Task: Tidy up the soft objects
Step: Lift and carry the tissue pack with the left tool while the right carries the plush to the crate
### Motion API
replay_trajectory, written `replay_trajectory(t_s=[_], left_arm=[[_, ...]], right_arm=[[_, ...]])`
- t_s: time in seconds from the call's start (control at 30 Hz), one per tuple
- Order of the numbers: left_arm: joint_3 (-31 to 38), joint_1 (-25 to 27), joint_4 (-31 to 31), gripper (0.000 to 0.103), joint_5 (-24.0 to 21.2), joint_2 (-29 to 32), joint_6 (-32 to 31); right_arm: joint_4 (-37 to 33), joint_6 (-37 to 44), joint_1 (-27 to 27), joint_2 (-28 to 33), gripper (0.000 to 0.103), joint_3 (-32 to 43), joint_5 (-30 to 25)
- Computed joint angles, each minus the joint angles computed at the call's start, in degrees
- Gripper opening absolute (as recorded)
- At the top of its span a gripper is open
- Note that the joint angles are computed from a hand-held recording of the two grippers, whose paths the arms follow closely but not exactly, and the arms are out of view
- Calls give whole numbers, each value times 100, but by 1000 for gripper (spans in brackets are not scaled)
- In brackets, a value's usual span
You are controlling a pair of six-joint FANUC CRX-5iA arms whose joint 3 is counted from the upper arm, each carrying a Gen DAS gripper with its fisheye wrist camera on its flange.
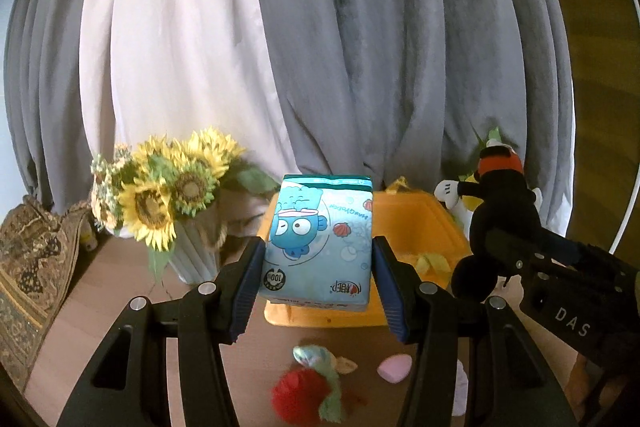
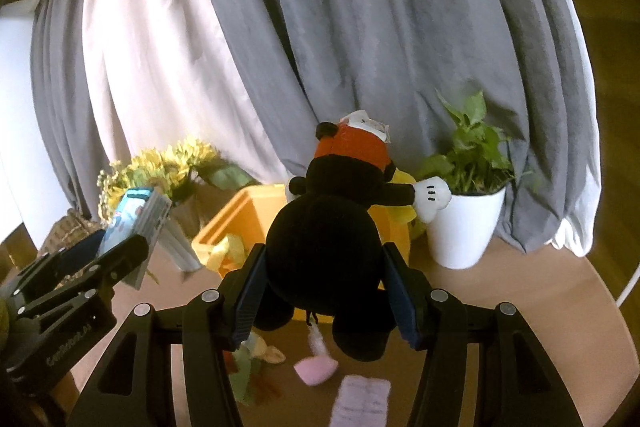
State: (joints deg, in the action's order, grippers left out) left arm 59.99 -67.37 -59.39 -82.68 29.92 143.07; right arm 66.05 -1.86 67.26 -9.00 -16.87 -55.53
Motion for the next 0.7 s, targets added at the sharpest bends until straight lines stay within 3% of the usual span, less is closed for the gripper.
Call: replay_trajectory(t_s=[0.7], left_arm=[[43,584,137,53,690,-7,-376]], right_arm=[[396,-93,-680,585,58,523,656]])
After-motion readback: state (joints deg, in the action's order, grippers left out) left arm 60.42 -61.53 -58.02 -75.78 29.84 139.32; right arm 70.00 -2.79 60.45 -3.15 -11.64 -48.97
